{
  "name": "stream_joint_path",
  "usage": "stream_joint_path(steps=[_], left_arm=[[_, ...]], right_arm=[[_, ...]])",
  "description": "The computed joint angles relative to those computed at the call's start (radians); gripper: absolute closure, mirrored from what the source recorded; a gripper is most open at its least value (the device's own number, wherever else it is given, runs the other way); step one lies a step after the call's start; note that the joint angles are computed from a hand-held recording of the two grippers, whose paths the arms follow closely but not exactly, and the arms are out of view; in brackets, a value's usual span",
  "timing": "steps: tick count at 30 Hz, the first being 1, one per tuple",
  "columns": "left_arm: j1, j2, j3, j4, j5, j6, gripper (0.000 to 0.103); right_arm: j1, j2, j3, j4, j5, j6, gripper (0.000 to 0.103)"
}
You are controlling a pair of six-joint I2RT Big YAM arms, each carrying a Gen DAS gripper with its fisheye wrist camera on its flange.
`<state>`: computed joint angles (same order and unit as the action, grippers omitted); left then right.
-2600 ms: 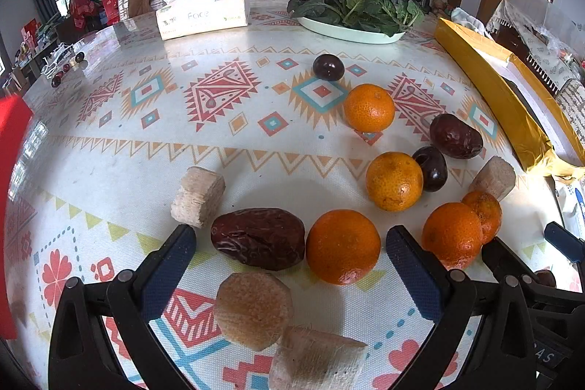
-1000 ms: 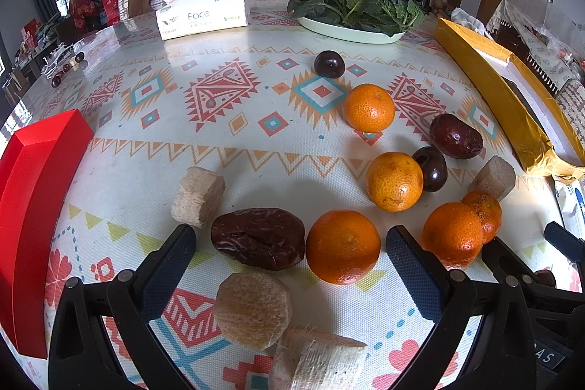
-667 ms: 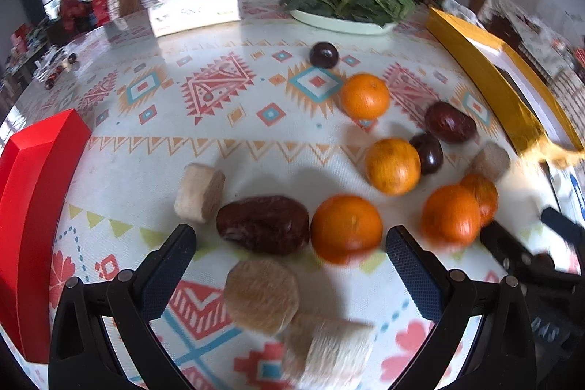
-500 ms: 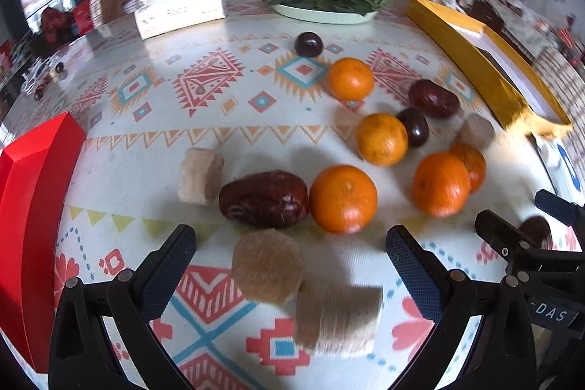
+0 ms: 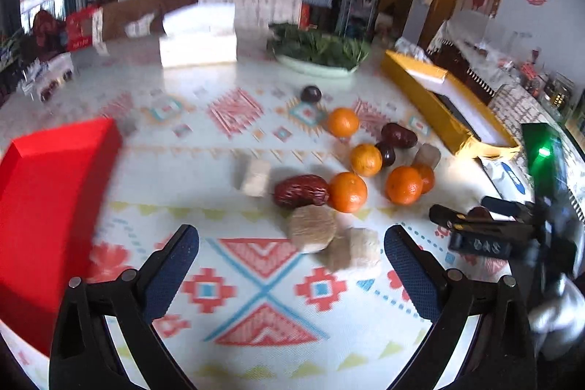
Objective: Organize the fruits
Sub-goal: 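Grasp a beige square cake with the right tool while the left tool grasps a round cake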
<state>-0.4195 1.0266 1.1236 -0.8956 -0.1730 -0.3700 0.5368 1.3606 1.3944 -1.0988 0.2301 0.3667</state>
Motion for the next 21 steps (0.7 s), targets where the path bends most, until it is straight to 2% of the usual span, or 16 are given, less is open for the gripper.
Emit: stream_joint_path(steps=[4, 7, 8, 9, 10, 11, 12, 13, 15, 17, 21], left_arm=[[0.016, -0.054, -0.029, -0.028, -0.007, 0.026, 0.001], [0.048, -0.079, -0.056, -0.036, 0.040, 0.014, 0.004], [0.061, -0.088, -0.066, -0.033, 0.056, 0.011, 0.008], [0.075, -0.095, -0.074, -0.037, 0.068, 0.012, 0.018], [0.094, -0.105, -0.082, -0.041, 0.091, 0.015, 0.029], [0.107, -0.111, -0.088, -0.042, 0.114, 0.013, 0.036], [0.128, -0.117, -0.094, -0.043, 0.146, 0.012, 0.049], [0.149, -0.121, -0.099, -0.042, 0.179, 0.009, 0.057], [0.168, -0.132, -0.109, -0.030, 0.203, -0.005, 0.057], [0.176, -0.137, -0.112, -0.023, 0.214, -0.014, 0.057], [0.216, -0.140, -0.105, -0.027, 0.241, -0.014, 0.057]], right_arm=[[-0.001, 0.013, 0.013, 0.009, -0.017, -0.036, 0.000], [-0.003, 0.020, 0.020, 0.007, -0.025, -0.046, 0.001], [-0.002, 0.016, 0.019, 0.007, -0.028, -0.043, 0.010], [0.003, 0.007, 0.015, 0.007, -0.021, -0.036, 0.022], [0.011, -0.009, 0.009, 0.010, -0.024, -0.028, 0.025], [0.013, -0.025, -0.002, 0.022, -0.044, -0.025, 0.026], [0.016, -0.043, -0.012, 0.044, -0.084, -0.019, 0.027], [0.020, -0.061, -0.020, 0.070, -0.139, -0.017, 0.027], [0.028, -0.074, -0.021, 0.113, -0.253, -0.005, 0.027], [0.043, -0.066, -0.011, 0.141, -0.333, -0.001, 0.027], [0.107, -0.028, 0.011, 0.165, -0.370, -0.050, 0.030]])
